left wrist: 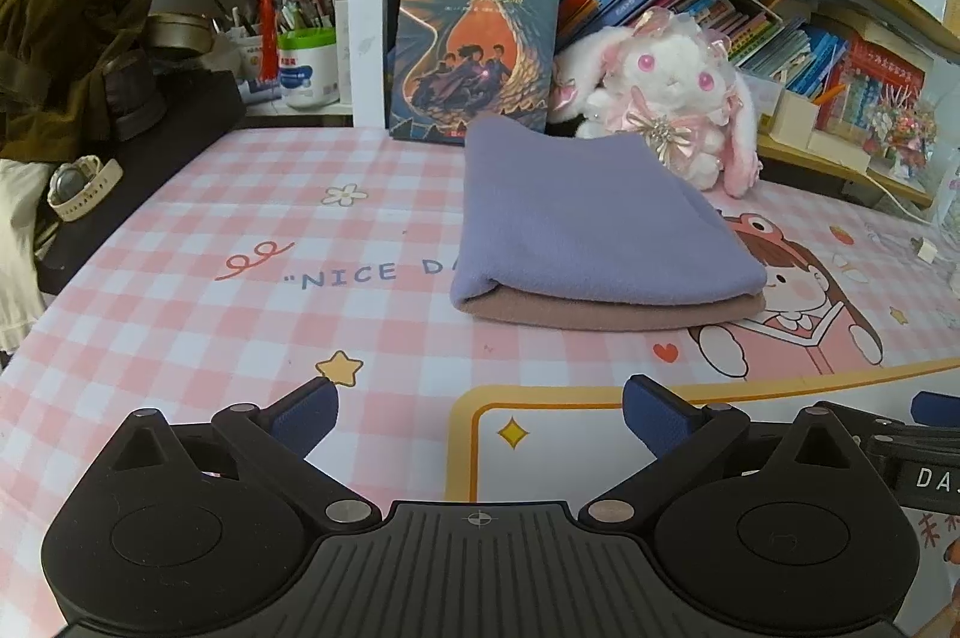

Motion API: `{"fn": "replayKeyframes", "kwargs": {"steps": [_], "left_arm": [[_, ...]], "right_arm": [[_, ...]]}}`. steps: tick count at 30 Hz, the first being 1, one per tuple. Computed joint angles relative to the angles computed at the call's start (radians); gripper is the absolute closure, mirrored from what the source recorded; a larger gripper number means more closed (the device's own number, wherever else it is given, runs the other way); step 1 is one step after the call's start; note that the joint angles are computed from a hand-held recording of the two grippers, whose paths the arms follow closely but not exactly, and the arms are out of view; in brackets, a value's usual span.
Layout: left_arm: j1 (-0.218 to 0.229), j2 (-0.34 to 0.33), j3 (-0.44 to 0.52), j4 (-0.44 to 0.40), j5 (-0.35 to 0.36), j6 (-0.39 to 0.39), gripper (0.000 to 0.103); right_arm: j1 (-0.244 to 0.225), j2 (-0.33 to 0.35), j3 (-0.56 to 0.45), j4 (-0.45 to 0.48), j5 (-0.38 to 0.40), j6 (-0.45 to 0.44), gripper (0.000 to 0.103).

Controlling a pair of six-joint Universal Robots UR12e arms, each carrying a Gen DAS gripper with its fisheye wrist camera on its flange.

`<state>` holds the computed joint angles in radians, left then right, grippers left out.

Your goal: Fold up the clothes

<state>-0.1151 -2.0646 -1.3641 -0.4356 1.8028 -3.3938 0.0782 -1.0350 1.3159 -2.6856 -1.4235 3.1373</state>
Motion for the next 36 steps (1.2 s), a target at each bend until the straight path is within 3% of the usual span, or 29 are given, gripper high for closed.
{"fn": "replayKeyframes", "kwargs": {"steps": [36], "left_arm": [[0.01, 0.014, -0.017, -0.006, -0.027, 0.006, 0.001]], "right_arm": [[0.013, -0.004, 0.008, -0.012, -0.029, 0.006, 0.0]]}}
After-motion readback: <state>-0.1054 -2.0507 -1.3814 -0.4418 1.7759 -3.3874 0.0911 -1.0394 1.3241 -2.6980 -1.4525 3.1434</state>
